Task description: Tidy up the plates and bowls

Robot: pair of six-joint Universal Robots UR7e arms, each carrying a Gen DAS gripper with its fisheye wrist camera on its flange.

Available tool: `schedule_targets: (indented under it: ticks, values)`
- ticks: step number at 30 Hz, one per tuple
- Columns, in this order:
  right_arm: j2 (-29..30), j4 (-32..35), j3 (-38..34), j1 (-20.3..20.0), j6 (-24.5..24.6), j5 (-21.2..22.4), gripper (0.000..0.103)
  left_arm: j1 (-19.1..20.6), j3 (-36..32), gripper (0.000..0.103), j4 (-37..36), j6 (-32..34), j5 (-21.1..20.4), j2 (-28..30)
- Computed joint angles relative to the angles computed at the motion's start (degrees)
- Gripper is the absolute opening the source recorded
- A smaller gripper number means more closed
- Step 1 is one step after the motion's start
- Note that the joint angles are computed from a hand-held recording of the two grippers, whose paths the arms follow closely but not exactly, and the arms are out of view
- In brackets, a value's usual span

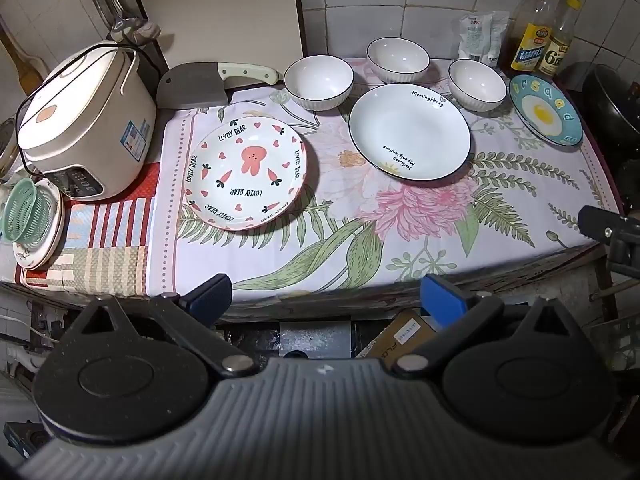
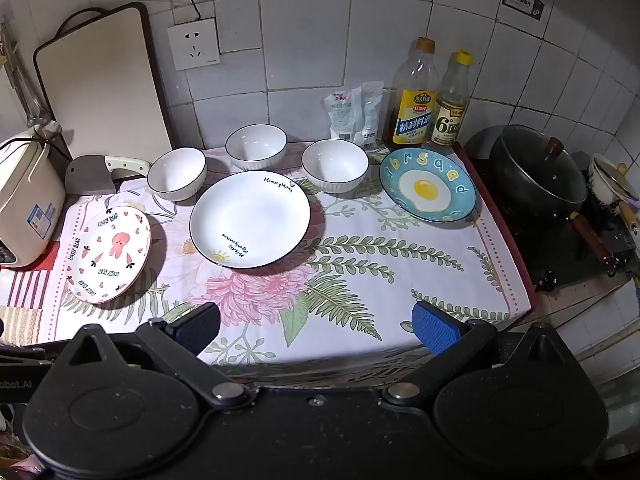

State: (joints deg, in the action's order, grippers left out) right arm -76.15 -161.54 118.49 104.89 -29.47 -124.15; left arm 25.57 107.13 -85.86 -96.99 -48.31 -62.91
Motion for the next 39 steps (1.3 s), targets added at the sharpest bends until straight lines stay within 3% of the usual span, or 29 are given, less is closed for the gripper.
schedule_targets:
  ticks: [25,39]
  values:
    - [-0.9,-2.3,0.5,-0.3,-2.8,0.8,0.103,-2.4,1.3,0.102,2.7,-7.4,5.0,0.7]
    - [-1.9,-3.5,1.5,-1.1,-4.3,2.1,0.103,-3.7,1.1,0.102,2.9,-6.4,5.9,2.3]
